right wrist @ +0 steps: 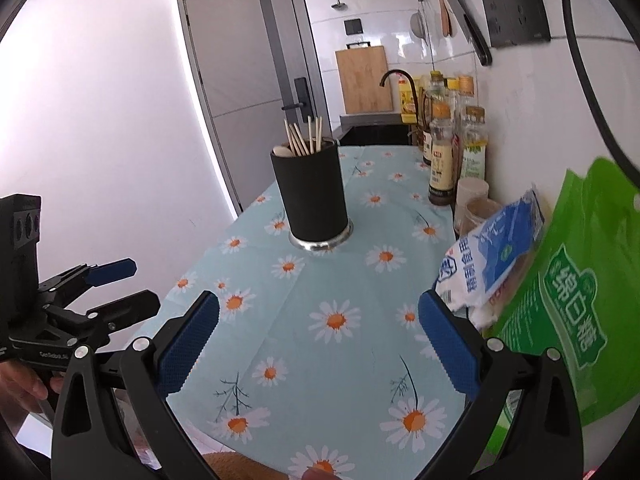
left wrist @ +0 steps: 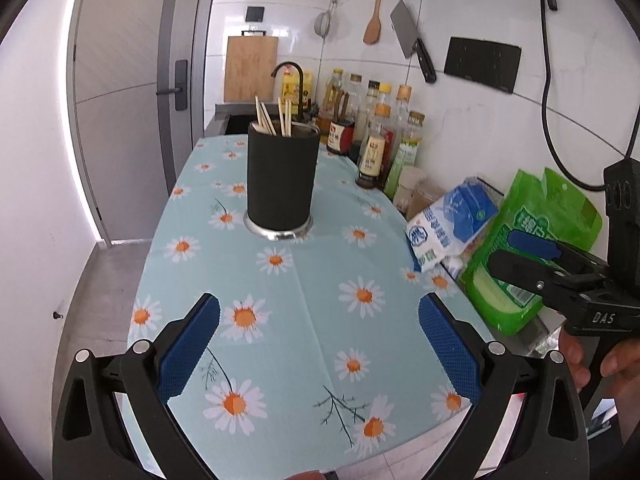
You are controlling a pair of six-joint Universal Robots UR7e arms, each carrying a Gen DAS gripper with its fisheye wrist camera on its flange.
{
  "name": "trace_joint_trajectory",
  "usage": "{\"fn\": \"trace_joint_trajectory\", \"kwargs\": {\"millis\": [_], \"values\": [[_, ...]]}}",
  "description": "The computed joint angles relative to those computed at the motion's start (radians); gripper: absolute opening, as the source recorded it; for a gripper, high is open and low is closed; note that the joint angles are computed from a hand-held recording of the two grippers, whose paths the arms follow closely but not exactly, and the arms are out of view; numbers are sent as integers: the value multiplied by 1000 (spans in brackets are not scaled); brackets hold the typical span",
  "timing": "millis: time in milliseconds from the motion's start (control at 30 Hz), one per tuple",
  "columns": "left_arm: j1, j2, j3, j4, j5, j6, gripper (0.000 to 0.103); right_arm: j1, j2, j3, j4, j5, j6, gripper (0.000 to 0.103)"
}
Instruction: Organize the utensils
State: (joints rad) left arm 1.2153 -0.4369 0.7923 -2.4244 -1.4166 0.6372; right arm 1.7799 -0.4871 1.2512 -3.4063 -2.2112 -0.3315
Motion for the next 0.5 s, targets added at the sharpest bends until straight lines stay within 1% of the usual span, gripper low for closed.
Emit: {"fn": "trace_joint_trajectory", "kwargs": {"millis": [233, 500], "values": [[9, 3, 2, 25, 33, -1, 97, -4, 5, 12, 12, 0, 20, 98], [14, 8, -1, 34, 29, 3, 97, -5, 5, 27, -17, -9, 21, 98]]}}
